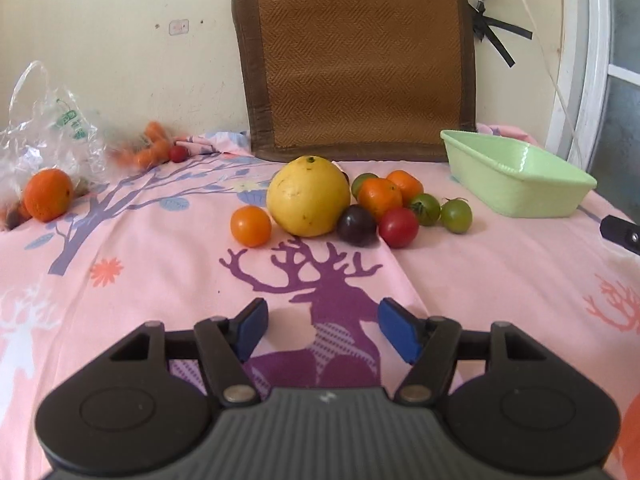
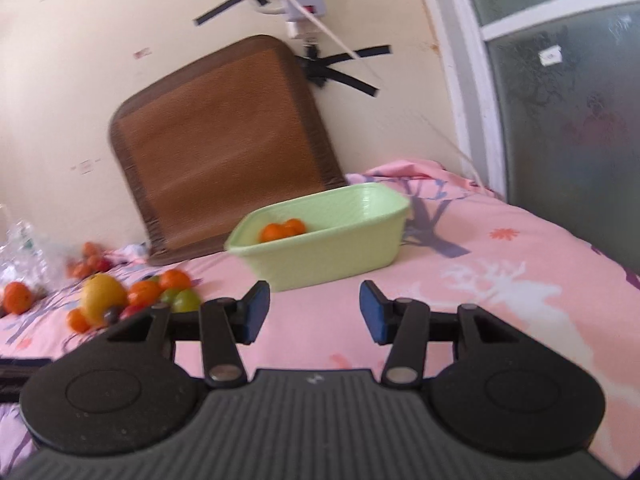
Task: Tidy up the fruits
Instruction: 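Move both open tools back toward the fruit pile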
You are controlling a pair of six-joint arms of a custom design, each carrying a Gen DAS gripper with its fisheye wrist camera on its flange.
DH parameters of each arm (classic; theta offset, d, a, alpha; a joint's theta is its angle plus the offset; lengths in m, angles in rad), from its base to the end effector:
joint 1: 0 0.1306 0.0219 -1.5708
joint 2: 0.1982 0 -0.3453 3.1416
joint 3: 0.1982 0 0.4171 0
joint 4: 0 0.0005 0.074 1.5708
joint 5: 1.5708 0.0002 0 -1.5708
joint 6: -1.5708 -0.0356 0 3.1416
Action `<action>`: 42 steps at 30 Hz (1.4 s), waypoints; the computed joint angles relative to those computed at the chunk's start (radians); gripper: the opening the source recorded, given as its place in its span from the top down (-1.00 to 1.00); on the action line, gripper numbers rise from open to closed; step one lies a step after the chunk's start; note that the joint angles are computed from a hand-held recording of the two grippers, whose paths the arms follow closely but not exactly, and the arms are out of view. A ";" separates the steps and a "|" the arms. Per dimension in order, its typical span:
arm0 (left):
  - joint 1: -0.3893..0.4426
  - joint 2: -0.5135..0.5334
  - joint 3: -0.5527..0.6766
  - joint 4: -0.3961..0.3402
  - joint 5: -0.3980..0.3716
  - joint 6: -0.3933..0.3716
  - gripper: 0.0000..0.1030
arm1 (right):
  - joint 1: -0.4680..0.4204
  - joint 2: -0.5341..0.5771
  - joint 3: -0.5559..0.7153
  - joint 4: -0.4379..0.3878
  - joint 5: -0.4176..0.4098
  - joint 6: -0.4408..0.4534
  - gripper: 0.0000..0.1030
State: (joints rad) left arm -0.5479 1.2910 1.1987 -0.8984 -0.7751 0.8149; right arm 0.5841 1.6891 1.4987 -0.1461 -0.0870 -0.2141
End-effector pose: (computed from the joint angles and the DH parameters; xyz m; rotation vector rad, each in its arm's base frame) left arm 0.4083 -0.2206 0.3530 -0.5609 2.1543 0.2851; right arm 0.5343 0.3563 0.3435 -0.4188 1.9099 0.6173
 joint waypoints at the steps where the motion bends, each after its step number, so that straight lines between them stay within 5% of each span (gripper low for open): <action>1: -0.005 0.011 0.013 -0.017 -0.012 0.004 -0.27 | 0.006 -0.007 -0.008 -0.006 -0.014 -0.001 -0.02; 9: -0.023 0.043 0.047 -0.077 -0.078 0.026 -0.34 | 0.024 -0.013 -0.003 -0.048 -0.043 0.024 -0.02; 22: -0.030 0.027 0.030 -0.069 -0.104 0.067 -0.42 | 0.020 -0.026 -0.027 -0.037 -0.046 0.002 -0.08; 42: -0.024 -0.106 -0.122 0.205 -0.026 -0.002 -0.49 | 0.041 0.006 0.036 -0.145 -0.013 0.072 -0.08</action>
